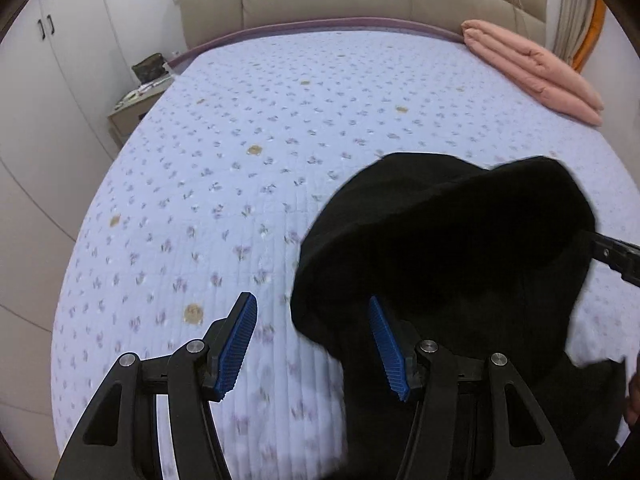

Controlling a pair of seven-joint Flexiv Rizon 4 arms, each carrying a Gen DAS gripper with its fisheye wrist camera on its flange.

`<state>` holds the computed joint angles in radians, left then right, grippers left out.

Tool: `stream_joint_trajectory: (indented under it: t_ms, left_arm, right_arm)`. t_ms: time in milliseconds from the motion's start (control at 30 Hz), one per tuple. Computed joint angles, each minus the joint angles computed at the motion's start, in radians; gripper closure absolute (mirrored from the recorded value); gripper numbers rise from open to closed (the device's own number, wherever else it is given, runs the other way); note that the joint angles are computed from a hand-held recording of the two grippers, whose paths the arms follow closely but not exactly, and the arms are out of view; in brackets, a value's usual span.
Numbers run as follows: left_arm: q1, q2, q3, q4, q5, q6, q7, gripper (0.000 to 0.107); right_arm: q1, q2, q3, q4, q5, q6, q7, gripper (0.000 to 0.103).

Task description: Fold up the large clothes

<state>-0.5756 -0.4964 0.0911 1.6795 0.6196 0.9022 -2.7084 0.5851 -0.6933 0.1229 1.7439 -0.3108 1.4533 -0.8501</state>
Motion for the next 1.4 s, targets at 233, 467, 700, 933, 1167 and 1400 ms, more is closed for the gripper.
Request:
stream_joint_trajectory:
  t_ms: [233, 467, 700, 933, 1167, 1400]
  left_arm:
    - [0.011, 0.129, 0.060, 0.172, 0.078, 0.282, -0.225, 0.100]
    - [0.213, 0.018, -0.126, 0.317, -0.243, 0.379, 0.091, 0.100]
    - [0.041, -0.029, 0.032, 0.260, -0.240, 0.325, 0.101, 0.087]
    - [-0.120, 0.153, 0.145, 0.287, 0.036, 0.249, -0.042, 0.068]
    - [0.037, 0.069, 0.012, 0.137, 0.015, 0.384, 0.039, 0.061]
    - [0.114, -0.141, -0.086, 0.105, -0.191, 0.427, 0.322, 0.059]
  right_arm:
    - [0.003, 0.049, -0.035, 0.115, 0.041, 0.174, 0.017, 0.096]
    - [-0.055, 0.022, 0.048, 0.153, 0.001, 0.061, -0.074, 0.096]
    - [-0.038, -0.032, 0.051, 0.089, -0.008, -0.057, -0.137, 0.094]
    - [-0.133, 0.090, 0.134, 0.188, 0.069, 0.029, -0.243, 0.065]
    - [-0.051, 0.055, 0.065, 0.057, 0.045, 0.067, -0.186, 0.059]
    - [-0.050, -0.084, 0.127, -0.067, 0.024, -0.111, -0.283, 0.060]
